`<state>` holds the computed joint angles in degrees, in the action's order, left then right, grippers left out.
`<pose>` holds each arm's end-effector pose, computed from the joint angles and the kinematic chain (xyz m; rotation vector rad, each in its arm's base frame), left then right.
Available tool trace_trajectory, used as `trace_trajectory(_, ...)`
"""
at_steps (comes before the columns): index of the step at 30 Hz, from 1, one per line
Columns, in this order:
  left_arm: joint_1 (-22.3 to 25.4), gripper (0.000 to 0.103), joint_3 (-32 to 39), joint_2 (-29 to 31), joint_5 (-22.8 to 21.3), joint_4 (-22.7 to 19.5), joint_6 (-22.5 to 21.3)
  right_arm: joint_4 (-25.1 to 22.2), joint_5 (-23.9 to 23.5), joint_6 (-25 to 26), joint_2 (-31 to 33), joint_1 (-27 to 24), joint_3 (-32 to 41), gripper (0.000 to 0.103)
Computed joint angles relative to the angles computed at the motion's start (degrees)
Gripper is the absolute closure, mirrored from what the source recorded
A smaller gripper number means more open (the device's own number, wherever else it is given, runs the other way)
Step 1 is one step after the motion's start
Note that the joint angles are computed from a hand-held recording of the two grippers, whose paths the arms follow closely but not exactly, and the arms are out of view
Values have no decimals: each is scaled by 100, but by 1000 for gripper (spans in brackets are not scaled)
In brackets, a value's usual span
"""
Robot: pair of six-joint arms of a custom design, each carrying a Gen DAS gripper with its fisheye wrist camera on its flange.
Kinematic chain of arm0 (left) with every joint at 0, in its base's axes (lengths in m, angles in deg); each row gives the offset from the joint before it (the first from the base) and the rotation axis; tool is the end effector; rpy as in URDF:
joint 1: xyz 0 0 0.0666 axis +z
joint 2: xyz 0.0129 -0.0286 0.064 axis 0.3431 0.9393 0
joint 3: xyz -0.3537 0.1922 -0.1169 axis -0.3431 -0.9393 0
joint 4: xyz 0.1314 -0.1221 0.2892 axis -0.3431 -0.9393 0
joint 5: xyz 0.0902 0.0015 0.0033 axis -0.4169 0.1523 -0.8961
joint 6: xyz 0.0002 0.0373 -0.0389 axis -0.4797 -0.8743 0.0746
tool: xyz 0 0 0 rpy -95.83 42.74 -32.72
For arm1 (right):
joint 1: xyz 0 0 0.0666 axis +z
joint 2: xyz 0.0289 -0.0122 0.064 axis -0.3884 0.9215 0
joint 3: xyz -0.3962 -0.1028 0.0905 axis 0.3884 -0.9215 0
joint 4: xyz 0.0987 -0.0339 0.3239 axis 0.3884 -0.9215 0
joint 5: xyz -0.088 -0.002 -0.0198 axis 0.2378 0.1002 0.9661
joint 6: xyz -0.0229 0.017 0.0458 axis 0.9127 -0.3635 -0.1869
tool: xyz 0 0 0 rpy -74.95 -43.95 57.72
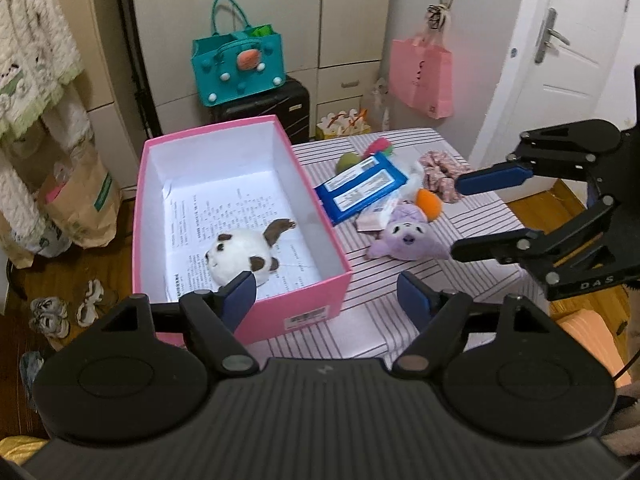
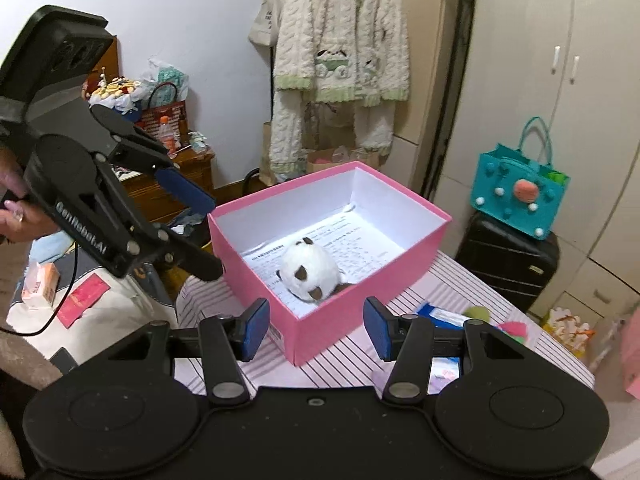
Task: Organize soft objects
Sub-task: 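Withdraw both grippers from the box toward the lilac plush, then close the left gripper on the lilac plush while the right gripper pinches it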
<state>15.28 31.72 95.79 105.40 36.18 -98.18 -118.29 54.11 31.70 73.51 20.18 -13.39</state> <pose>0.3377 -0.0439 0.4300 0.7934 2.3016 -0.3938 0.3005 0.2709 0.4140 -0.6856 2.1604 0.2187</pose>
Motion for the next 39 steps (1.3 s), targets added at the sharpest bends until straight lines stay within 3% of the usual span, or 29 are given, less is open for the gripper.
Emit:
trace_trajectory(10, -481, 24, -196, -88, 140, 104, -149, -73, 856, -585, -709, 294, -753, 41)
trace_trajectory(18, -850, 23, -376, 200, 394, 494, -114, 116, 667, -995, -797, 165, -1324, 33)
trace_trajectory(25, -1294, 23, -588, 554, 359, 1166, -37, 758, 296, -1104, -587, -310, -1850, 32)
trace_trajectory(32, -1702, 23, -597, 987, 15, 1753, 66, 1504, 225, -776, -189, -684, -2167, 32)
trace_trajectory(39, -1984, 23, -422, 1721, -198, 2111, 723, 2630, 188, -609, 333, -911, -2513, 29)
